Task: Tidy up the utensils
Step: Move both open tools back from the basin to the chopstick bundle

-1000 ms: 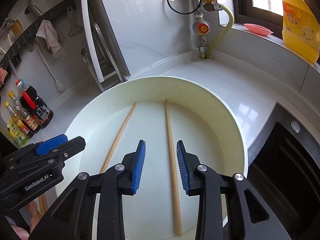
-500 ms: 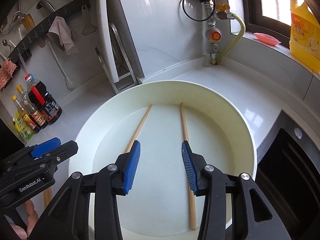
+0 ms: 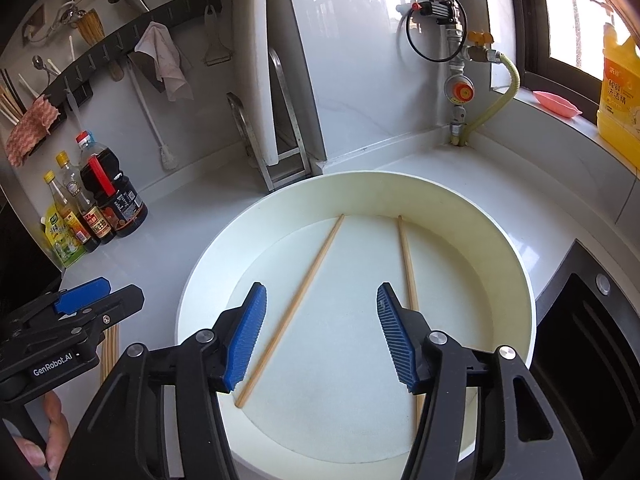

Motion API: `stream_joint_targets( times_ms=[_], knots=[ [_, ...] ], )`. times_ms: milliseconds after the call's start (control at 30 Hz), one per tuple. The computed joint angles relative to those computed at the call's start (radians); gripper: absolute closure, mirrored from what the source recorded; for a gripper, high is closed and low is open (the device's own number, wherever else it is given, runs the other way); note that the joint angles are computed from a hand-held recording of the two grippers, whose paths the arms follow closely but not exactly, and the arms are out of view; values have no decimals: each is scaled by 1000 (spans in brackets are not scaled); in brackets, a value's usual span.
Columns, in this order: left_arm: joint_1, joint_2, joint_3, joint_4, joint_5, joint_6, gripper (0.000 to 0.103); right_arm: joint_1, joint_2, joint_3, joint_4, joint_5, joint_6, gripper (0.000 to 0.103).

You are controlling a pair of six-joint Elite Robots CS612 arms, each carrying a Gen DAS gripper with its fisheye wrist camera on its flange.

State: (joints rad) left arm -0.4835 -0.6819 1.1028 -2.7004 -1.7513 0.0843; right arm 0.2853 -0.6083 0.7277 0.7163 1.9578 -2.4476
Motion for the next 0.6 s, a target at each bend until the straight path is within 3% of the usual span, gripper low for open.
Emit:
stream_joint_targets(
  times_ms=[600],
  knots=[
    [42,-47,86,-66,27,-36,41,39,31,-86,5,-6,-85,42]
  ],
)
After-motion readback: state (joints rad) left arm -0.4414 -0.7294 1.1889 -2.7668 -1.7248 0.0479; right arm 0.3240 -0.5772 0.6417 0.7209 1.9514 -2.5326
